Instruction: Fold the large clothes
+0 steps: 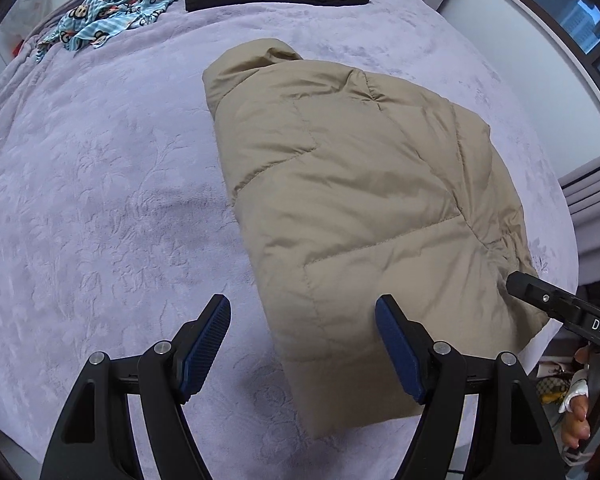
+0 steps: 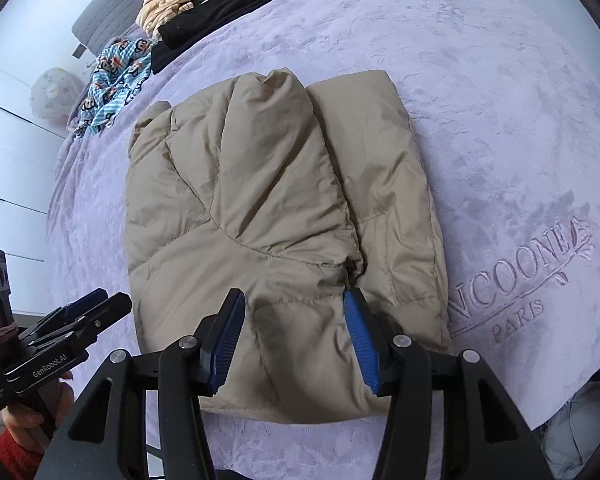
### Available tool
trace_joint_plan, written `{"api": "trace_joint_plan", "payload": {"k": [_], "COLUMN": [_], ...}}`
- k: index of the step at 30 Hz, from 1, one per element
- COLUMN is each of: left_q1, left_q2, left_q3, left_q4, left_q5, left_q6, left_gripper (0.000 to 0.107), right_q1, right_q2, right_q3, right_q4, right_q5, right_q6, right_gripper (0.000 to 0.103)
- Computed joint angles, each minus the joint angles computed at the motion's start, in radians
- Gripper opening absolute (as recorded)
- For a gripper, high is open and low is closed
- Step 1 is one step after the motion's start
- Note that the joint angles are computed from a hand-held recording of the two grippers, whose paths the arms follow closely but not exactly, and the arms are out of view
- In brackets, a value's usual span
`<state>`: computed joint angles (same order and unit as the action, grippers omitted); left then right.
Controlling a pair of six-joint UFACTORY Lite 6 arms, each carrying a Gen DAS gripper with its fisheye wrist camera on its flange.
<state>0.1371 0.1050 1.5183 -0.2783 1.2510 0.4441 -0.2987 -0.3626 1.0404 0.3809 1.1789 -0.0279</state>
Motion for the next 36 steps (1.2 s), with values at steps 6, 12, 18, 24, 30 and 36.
{"api": "trace_joint_plan", "payload": {"k": [6,12,18,24,30,36], "left_q1": [0.085,0.149,0.192,0.261,0.266,0.196], "left_q2": [-0.020,0.016,0.041,0.114,0.172,0.196], "left_q3": [0.009,0.076,0.094,0.103,0.213,0.242], "left_q4": [0.000,-0.002,-0.001,-0.039,0.023,0.061], "left_q5": [0.019,0.053,0.041,0.061,0.063,0.051], "left_q6": [0.044,0.085,0.130,0.129,0.157,0.061], "left_gripper": [0.103,0.103,0.103,0.103,0.103,0.103], "right_q1": [0.055,0.118,0.219,0.344,0.294,0.164], "right_q2": [-0.066,-0.086,-0.104,-0.144,-0.055,0.002], "right_q3": [0.012,0.036,0.058,0.007,0.117,0.149], "right_q4": [-0.067,-0.121,-0.177,-0.264,-0.259,-0.185], "right_q5": [0.042,0.057,0.041,0.028,0.047,0.057], "right_q6": [0.112,0.223,0.350,0.500,0.451,0.299], "right_gripper": [0.070,0.081,0.083,0.084,0.084,0.084]}}
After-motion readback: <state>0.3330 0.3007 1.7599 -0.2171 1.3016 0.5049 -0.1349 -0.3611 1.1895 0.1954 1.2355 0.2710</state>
